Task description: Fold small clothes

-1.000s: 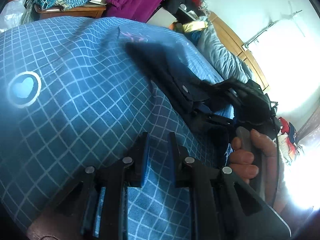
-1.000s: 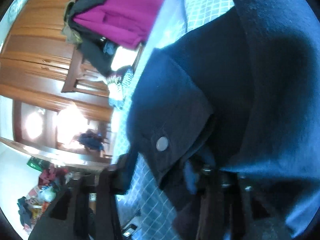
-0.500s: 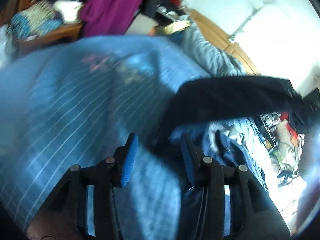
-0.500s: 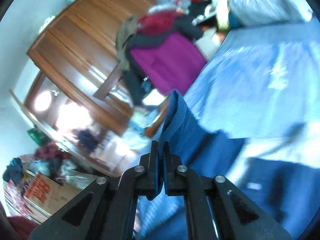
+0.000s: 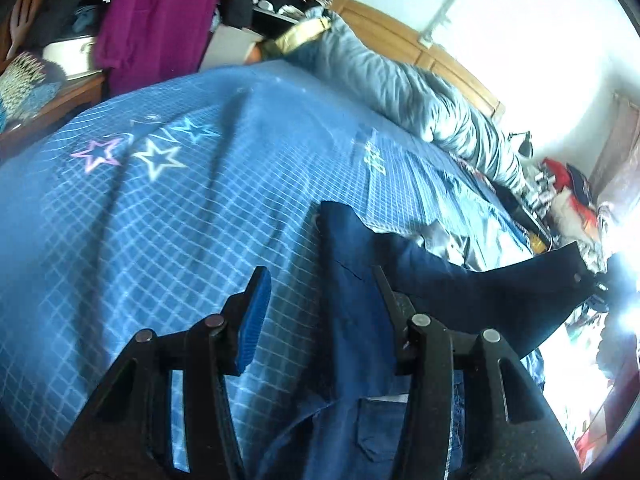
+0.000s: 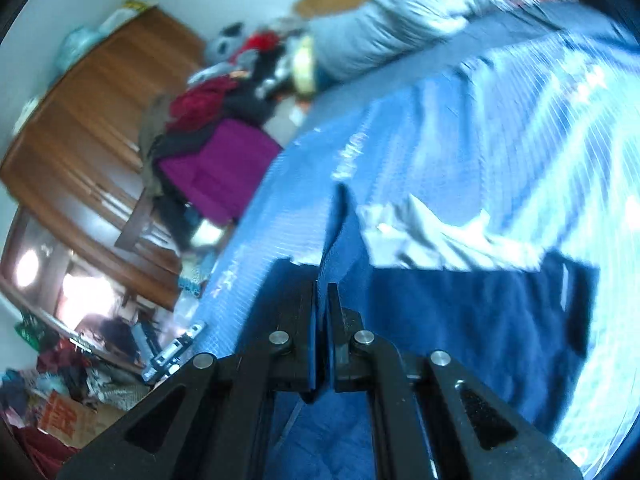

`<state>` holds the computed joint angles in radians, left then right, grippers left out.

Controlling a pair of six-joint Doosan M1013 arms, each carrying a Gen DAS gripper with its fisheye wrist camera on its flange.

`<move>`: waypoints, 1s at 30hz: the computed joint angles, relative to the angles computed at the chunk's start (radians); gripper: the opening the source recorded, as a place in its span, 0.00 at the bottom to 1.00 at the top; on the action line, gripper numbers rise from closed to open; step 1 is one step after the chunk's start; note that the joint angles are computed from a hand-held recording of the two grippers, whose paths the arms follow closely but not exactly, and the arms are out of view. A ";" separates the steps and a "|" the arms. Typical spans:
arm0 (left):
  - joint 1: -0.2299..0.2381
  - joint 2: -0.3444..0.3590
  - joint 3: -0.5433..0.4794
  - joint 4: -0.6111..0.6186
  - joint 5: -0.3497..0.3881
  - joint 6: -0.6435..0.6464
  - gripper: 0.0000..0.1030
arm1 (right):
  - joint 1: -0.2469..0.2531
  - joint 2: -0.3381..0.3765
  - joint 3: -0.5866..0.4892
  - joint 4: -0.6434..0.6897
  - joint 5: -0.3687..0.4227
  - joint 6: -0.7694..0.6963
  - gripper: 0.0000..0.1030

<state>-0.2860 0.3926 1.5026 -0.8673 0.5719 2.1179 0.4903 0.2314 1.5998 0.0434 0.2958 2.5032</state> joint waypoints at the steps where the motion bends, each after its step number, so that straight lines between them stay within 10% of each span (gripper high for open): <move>1: -0.008 0.006 -0.011 0.018 0.015 -0.005 0.46 | -0.007 -0.002 0.019 0.056 -0.014 -0.038 0.06; 6: -0.057 0.019 -0.046 0.104 0.090 0.070 0.46 | -0.025 0.003 0.082 0.228 -0.066 -0.145 0.07; 8: -0.072 0.015 -0.045 0.192 0.070 0.019 0.46 | -0.025 -0.002 0.104 0.099 -0.050 -0.020 0.11; 15: -0.039 -0.031 0.009 0.485 0.053 -0.235 0.46 | 0.023 -0.008 0.125 -0.157 0.249 0.275 0.19; 20: -0.037 -0.061 0.050 0.532 0.085 -0.189 0.43 | 0.072 -0.034 0.171 -0.346 0.185 0.511 0.41; 26: -0.106 -0.034 0.038 0.742 0.142 -0.224 0.27 | 0.084 -0.003 0.147 -0.319 0.140 0.505 0.41; 30: -0.096 -0.034 0.044 0.621 0.148 -0.135 0.27 | 0.089 0.005 0.134 -0.315 0.131 0.475 0.41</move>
<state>-0.3824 0.3581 1.5470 -0.2462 0.7204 1.9832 0.5788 0.2363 1.7342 -0.2718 0.4269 2.9783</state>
